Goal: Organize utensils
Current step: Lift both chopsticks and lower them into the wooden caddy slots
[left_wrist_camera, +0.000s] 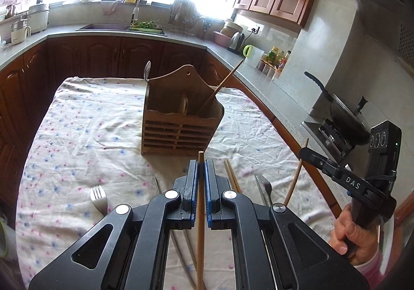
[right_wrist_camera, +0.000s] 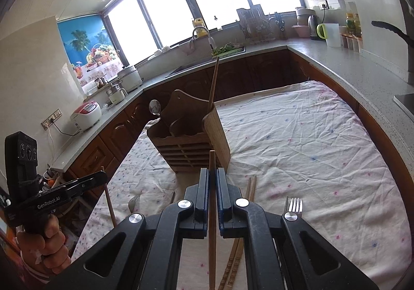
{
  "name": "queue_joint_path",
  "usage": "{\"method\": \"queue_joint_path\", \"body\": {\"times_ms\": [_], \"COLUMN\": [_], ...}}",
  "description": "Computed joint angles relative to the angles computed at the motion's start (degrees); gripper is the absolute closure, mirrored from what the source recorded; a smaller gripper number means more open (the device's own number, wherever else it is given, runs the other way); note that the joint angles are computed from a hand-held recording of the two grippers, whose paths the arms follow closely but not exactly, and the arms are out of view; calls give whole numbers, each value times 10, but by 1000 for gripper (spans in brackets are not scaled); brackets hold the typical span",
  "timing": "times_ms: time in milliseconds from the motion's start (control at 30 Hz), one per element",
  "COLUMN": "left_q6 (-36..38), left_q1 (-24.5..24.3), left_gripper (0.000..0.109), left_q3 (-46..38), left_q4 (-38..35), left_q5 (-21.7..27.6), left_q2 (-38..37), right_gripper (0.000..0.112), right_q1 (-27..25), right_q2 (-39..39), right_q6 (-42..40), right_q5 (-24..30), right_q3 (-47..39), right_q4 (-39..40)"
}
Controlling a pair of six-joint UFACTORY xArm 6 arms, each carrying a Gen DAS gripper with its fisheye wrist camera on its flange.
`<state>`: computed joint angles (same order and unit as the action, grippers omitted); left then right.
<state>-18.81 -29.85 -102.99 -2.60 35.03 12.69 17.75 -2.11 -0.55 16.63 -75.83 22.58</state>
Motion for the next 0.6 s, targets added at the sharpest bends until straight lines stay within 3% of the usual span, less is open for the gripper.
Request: {"method": "queue_joint_path", "body": {"times_ms": [200, 600], "left_q6": [-13, -28], "left_q1": [6, 18], "left_gripper": [105, 105], "left_q3": [37, 49], "left_q4": [12, 11], "left_q5": [-38, -69], "left_q2": [-37, -47], "right_gripper": [107, 107], "right_q1": [8, 9], "right_q2": [-10, 0], "right_q6": [-5, -12], "right_q5": [-19, -32], "right_q3": [-4, -29], "right_q4": [-3, -5]}}
